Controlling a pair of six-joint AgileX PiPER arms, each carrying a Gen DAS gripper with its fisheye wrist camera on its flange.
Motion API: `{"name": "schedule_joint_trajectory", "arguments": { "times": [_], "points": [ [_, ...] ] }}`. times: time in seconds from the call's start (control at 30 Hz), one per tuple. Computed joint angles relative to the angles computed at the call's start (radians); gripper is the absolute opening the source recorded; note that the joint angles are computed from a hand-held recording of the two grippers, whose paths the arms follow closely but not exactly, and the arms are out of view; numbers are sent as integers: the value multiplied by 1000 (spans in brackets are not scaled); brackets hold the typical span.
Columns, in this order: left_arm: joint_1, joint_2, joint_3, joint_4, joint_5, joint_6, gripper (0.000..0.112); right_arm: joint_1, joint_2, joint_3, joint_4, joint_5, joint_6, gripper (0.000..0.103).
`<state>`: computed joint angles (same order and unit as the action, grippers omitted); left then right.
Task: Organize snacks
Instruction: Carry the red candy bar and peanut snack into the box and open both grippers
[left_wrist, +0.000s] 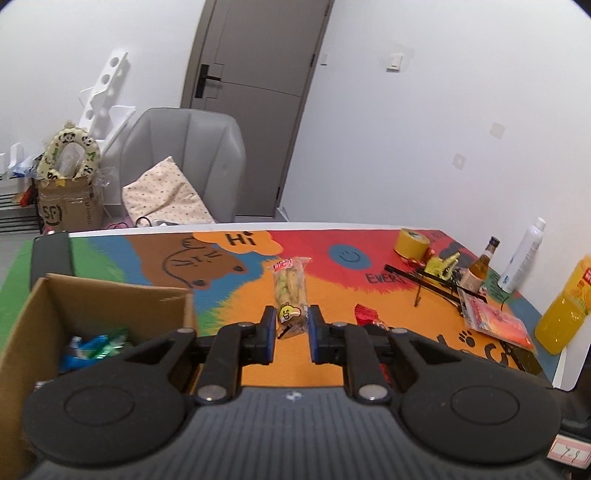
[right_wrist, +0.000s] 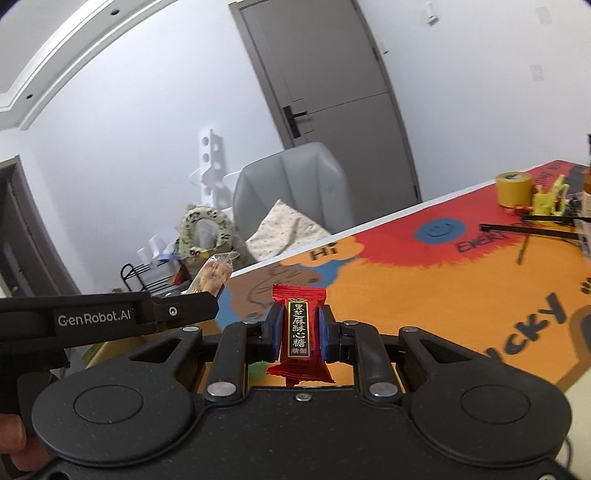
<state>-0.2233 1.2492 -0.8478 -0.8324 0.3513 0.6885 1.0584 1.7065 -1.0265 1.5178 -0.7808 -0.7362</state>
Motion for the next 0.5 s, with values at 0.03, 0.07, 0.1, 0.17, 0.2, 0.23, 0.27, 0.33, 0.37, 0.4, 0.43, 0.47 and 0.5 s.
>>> {"name": "schedule_joint_trajectory", "arguments": {
  "times": [0.03, 0.07, 0.1, 0.17, 0.2, 0.23, 0.27, 0.33, 0.37, 0.4, 0.43, 0.47, 0.5],
  "points": [
    [25, -4, 1, -26, 14, 32, 16, 4, 11, -20, 9, 1, -19, 18],
    [51, -10, 3, -50, 31, 64, 16, 8, 22, -41, 18, 2, -37, 18],
    [81, -13, 3, -78, 52, 100, 16, 14, 31, -61, 27, 1, -55, 18],
    [133, -19, 3, -112, 88, 147, 16, 23, 51, -101, 47, -3, -88, 18],
    [162, -21, 3, -131, 106, 173, 16, 26, 63, -123, 56, -3, -106, 18],
    [188, -21, 3, -149, 123, 198, 16, 30, 73, -142, 65, -5, -121, 18],
    [212, -22, 2, -160, 139, 215, 16, 35, 86, -165, 75, -6, -138, 18],
    [268, -27, 4, -189, 175, 260, 16, 42, 107, -200, 87, -5, -163, 18],
    [293, -26, 3, -201, 191, 280, 16, 47, 120, -221, 96, -5, -179, 18],
    [322, -24, 1, -214, 211, 300, 16, 51, 133, -242, 105, -6, -195, 18],
    [348, -23, 1, -226, 228, 319, 16, 53, 146, -263, 113, -3, -212, 18],
    [374, -20, 0, -237, 245, 336, 16, 57, 156, -283, 122, -3, -227, 18],
    [401, -16, -2, -248, 260, 353, 16, 60, 170, -306, 130, 0, -245, 18]
  ]
}}
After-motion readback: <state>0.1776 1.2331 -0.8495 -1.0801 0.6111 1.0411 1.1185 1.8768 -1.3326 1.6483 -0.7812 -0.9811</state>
